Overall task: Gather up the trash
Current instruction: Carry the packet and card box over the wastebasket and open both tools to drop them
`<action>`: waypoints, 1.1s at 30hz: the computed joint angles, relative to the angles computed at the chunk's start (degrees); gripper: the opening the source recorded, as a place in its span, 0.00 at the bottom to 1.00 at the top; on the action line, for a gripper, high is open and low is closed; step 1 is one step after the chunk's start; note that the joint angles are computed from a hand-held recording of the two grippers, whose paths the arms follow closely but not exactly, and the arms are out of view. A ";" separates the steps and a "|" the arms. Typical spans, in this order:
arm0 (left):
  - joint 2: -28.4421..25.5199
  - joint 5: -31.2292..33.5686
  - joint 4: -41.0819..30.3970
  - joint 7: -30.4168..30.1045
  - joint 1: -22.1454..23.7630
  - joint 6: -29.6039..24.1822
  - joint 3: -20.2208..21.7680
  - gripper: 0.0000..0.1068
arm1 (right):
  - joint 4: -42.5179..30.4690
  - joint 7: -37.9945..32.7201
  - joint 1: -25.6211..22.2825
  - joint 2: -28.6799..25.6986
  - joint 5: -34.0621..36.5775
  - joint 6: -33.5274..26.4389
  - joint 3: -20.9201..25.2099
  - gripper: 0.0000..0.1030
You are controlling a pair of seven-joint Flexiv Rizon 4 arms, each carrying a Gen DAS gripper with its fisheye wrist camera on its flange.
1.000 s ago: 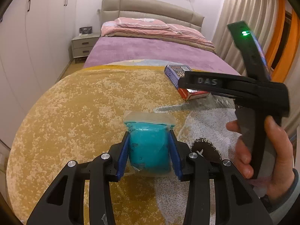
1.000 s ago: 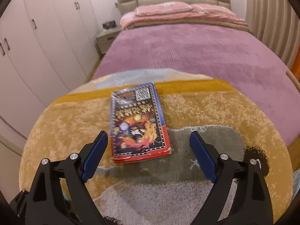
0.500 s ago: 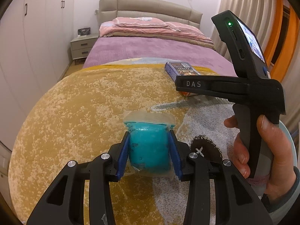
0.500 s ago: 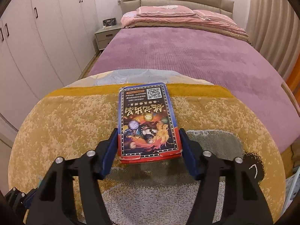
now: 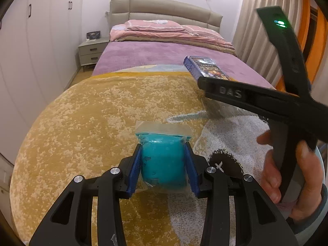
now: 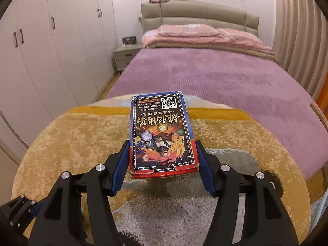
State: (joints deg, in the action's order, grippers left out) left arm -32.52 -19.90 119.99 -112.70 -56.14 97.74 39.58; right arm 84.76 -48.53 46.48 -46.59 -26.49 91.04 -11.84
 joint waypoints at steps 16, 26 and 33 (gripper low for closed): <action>6.60 -1.76 2.53 10.73 9.40 10.96 -18.48 0.36 | 29.64 -6.83 7.59 17.05 16.83 17.72 -9.04 0.56; 3.53 -8.34 -6.70 20.88 5.12 7.48 -21.47 0.36 | 42.16 -16.22 13.48 25.29 34.37 23.82 -17.17 0.56; -2.46 -6.43 -18.26 21.18 0.68 0.13 -18.22 0.36 | 45.82 -20.33 9.08 28.57 42.07 23.33 -16.76 0.56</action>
State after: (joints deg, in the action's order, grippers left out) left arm -34.97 -26.33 101.73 -91.52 -55.47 97.87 21.36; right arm 130.58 -68.85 55.56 -18.02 15.58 114.38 -28.60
